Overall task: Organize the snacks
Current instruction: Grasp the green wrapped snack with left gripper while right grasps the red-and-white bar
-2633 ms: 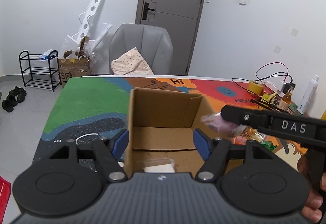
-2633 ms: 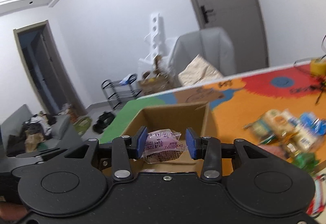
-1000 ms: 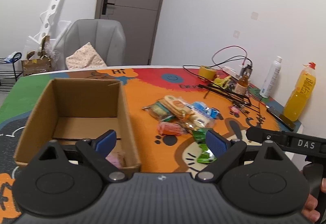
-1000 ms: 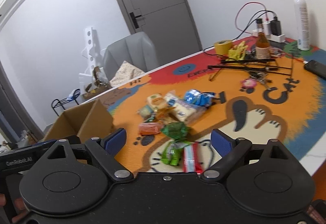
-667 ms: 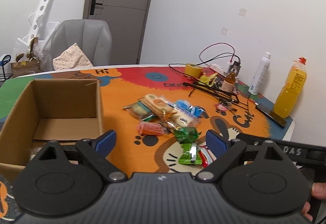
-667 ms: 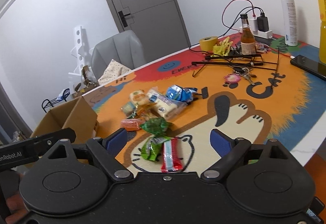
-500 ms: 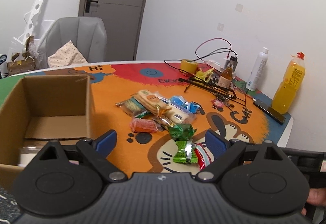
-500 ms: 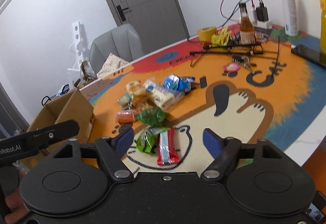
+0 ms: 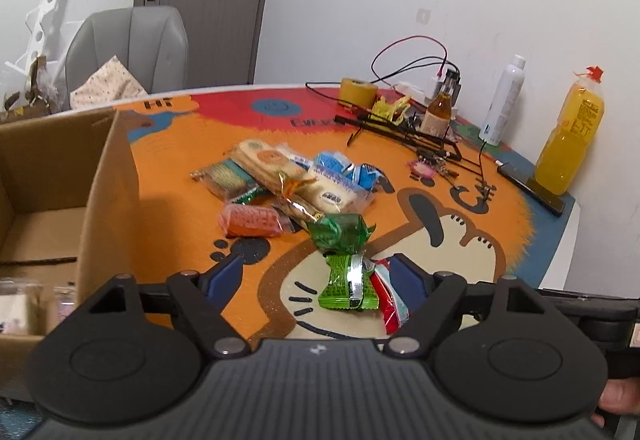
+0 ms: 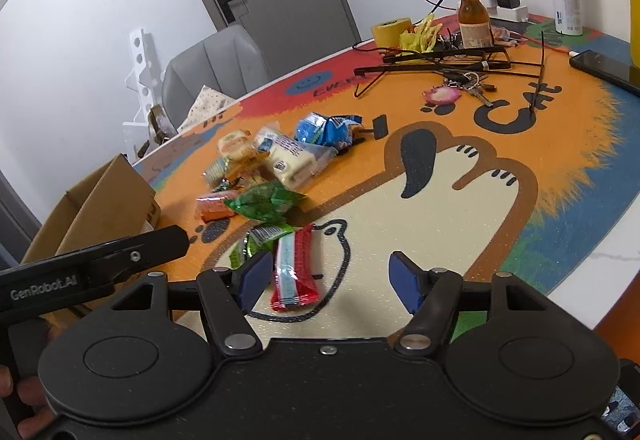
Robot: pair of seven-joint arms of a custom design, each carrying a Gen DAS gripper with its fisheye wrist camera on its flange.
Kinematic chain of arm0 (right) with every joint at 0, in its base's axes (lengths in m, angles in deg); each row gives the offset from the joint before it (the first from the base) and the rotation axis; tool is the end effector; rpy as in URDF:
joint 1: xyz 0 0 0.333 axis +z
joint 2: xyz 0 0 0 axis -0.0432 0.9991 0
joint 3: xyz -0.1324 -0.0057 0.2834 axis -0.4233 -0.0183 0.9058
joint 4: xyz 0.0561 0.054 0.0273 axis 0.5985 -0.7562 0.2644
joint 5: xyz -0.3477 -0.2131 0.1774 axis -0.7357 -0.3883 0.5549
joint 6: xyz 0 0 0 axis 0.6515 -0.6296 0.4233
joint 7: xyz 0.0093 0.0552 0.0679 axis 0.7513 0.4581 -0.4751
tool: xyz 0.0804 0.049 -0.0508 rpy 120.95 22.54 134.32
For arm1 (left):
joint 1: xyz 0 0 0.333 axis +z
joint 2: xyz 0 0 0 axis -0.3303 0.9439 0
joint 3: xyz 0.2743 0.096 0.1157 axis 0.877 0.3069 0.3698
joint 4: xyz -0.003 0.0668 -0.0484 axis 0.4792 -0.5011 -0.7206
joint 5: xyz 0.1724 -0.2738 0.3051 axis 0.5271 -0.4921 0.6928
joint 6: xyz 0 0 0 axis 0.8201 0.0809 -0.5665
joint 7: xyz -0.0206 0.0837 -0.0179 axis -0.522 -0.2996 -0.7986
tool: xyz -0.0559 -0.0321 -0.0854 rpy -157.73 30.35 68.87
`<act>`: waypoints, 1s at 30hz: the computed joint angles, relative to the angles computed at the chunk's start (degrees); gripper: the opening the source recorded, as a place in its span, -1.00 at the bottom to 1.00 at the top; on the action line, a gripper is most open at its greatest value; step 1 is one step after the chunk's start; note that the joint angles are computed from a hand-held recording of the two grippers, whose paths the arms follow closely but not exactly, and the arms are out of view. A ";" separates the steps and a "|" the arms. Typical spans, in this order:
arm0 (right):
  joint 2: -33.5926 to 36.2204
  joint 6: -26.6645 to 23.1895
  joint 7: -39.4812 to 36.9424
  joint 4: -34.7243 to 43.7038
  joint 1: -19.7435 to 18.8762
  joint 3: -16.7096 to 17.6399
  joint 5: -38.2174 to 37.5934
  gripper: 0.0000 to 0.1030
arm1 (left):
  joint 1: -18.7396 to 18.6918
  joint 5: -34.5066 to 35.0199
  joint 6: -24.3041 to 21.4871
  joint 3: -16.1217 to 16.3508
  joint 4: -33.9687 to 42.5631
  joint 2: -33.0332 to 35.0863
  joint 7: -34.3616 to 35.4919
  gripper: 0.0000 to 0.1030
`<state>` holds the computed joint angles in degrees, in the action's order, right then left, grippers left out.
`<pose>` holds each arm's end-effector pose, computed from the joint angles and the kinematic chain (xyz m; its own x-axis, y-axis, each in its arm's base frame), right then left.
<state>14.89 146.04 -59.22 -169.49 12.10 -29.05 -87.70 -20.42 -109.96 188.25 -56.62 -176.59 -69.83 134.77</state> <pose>0.4895 0.2498 0.4026 -0.4276 -0.8316 -0.3545 -0.4296 0.5319 -0.7297 0.6113 -0.0726 0.4355 -0.6981 -0.6925 0.1818 -0.5182 0.3135 -0.7958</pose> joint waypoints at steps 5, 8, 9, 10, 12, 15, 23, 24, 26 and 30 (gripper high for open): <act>1.14 2.32 -0.15 0.16 -0.60 -0.91 -0.07 0.12 | -0.15 2.32 -0.39 -0.69 1.68 2.53 -2.38 0.36; 1.82 4.08 -0.20 0.44 -0.91 -1.38 -0.65 0.02 | 0.14 3.99 -1.44 -1.27 3.03 4.24 -4.44 0.23; 2.02 4.68 -0.38 0.54 -1.00 -1.57 -0.63 0.02 | 0.26 4.54 -1.84 -1.49 3.43 4.70 -5.02 0.19; 2.13 5.04 -0.61 0.59 -1.06 -1.71 -0.50 0.02 | 0.37 5.32 -2.35 -1.69 3.96 5.27 -5.81 0.15; 2.16 5.37 -1.27 0.60 -1.20 -1.91 -0.12 0.02 | 0.56 6.45 -3.01 -2.18 4.85 6.22 -7.04 0.09; 2.25 6.16 -2.07 0.65 -1.47 -2.14 0.40 0.00 | 0.82 7.28 -3.60 -2.89 5.84 7.33 -7.88 0.00; 3.79 8.41 -4.55 2.27 -1.78 -2.51 0.96 0.00 | 1.60 9.01 -3.65 -3.87 6.59 8.11 -9.38 -0.44; 4.08 8.42 -5.10 2.62 -1.71 -2.55 1.23 0.00 | 1.67 8.96 -3.56 -3.84 6.60 7.98 -9.36 -0.45; 4.82 8.12 -6.54 3.44 -1.42 -2.60 2.03 0.00 | 1.71 8.98 -2.97 -3.78 6.43 7.65 -9.43 -0.47; 6.18 8.19 -8.55 4.76 -0.82 -2.94 3.16 0.00 | 1.99 9.22 -2.69 -3.41 6.58 7.58 -10.03 -0.48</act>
<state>21.07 154.23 -67.77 -164.73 11.28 -31.99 -84.54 -18.44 -100.73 185.56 -60.03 -170.02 -62.25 124.74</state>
